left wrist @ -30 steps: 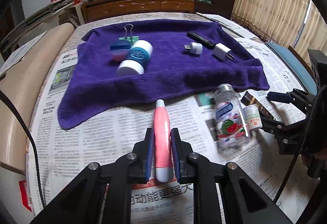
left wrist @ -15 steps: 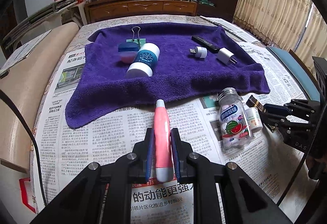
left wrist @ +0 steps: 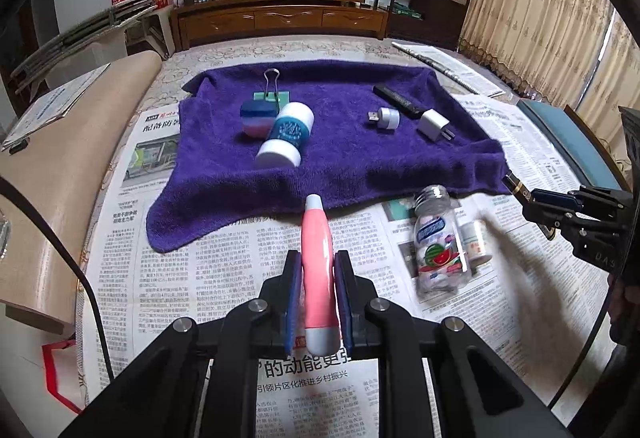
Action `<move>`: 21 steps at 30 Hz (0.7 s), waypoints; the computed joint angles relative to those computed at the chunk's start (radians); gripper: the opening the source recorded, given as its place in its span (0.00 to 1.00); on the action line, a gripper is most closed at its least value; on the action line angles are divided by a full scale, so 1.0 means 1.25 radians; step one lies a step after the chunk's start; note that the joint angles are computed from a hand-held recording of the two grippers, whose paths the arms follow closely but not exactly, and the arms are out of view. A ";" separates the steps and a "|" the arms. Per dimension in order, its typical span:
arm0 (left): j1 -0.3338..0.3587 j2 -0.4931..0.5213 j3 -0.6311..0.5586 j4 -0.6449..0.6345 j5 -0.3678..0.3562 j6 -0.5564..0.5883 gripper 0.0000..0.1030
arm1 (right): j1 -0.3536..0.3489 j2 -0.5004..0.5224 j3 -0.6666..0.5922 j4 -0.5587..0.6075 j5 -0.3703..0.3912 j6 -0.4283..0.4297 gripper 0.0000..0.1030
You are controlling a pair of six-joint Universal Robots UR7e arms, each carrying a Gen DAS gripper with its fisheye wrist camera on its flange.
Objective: Organize rigid objects
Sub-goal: 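Carry pink tube and brown bottle onto the purple towel and open both tools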
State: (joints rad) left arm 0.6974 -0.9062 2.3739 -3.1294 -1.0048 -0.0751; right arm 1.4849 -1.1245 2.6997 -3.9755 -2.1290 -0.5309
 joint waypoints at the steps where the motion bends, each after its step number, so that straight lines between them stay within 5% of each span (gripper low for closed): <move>1: -0.003 -0.005 0.000 0.002 0.002 -0.001 0.16 | 0.006 -0.016 -0.002 0.013 -0.003 0.003 0.22; 9: -0.014 -0.035 -0.038 0.045 0.008 0.007 0.16 | 0.029 -0.107 -0.048 0.135 0.003 0.025 0.22; 21: 0.030 0.066 -0.209 0.093 -0.015 0.090 0.16 | 0.008 -0.072 -0.201 0.266 0.045 0.019 0.22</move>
State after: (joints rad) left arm 0.7354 -0.8231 2.1132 -3.0134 -1.0231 0.0378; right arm 1.4947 -1.2147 2.4481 -3.6428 -2.0727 -0.5066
